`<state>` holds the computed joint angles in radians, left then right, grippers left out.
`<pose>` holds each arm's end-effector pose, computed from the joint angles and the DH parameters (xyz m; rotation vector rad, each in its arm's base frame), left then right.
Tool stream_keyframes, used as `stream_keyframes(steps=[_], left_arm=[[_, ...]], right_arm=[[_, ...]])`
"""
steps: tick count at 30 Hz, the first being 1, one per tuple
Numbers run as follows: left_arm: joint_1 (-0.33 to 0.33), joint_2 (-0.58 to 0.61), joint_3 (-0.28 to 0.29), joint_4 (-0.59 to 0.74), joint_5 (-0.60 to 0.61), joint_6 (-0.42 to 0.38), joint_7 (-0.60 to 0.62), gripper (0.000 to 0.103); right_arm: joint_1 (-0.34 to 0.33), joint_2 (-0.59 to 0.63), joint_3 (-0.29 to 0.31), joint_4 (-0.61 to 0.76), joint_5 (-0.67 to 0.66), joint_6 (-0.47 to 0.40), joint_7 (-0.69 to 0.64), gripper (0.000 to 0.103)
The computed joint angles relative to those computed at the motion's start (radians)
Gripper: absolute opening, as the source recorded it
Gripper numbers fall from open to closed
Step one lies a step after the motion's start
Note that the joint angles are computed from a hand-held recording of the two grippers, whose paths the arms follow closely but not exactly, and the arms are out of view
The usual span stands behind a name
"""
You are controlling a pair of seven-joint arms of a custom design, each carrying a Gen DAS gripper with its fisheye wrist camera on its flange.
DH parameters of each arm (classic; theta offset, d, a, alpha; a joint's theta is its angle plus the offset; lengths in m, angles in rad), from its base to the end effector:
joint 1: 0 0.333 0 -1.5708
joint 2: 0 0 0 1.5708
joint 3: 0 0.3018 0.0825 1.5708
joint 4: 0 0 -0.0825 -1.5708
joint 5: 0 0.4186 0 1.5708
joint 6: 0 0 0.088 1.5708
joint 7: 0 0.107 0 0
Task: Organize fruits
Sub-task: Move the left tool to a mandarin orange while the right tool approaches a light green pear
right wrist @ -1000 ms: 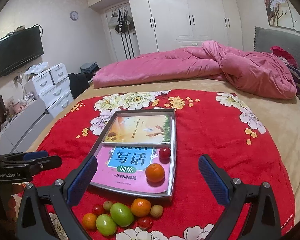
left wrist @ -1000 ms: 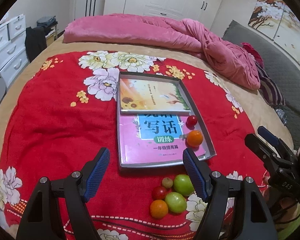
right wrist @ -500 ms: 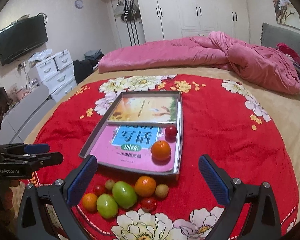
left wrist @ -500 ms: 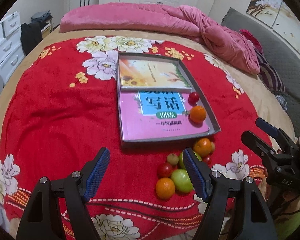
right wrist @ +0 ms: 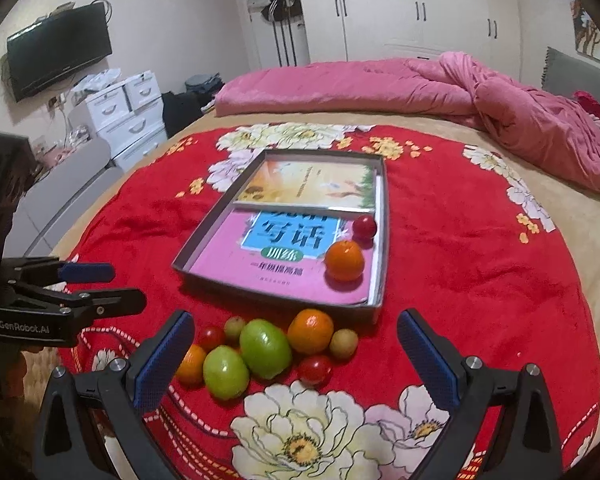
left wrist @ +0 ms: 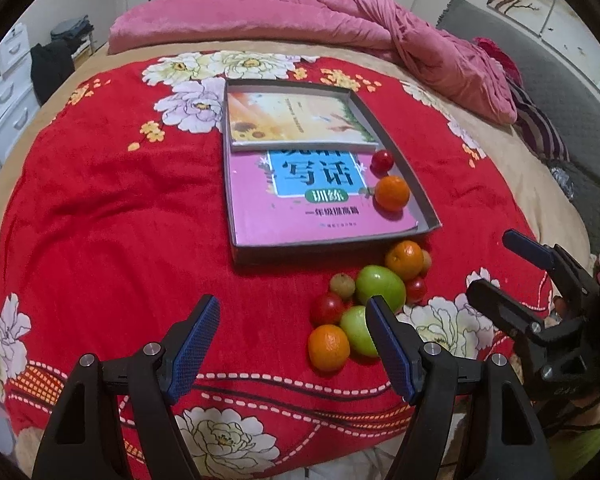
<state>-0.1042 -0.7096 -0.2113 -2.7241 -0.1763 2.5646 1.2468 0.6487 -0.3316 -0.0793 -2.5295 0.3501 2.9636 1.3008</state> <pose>0.3934 -0.1223 0.4597 -2.1183 1.8376 -0.6897 0.4362 0.2507 0.4458 -2.0623 1.2053 -0.3416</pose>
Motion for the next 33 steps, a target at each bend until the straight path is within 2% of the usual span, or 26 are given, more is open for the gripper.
stream_keyframes(steps=[16, 26, 33], left_arm=[[-0.025, 0.008, 0.014, -0.003, -0.028, -0.048, 0.029, 0.076], [-0.039, 0.012, 0.021, -0.006, -0.05, -0.07, 0.049, 0.076], [-0.054, 0.038, 0.028, -0.001, -0.074, -0.084, 0.073, 0.076]], right_arm=[[0.01, -0.006, 0.022, -0.017, 0.049, -0.08, -0.058, 0.102], [-0.02, 0.004, 0.058, -0.015, 0.028, -0.116, -0.037, 0.102], [-0.067, 0.023, 0.102, -0.013, -0.054, -0.137, 0.034, 0.102]])
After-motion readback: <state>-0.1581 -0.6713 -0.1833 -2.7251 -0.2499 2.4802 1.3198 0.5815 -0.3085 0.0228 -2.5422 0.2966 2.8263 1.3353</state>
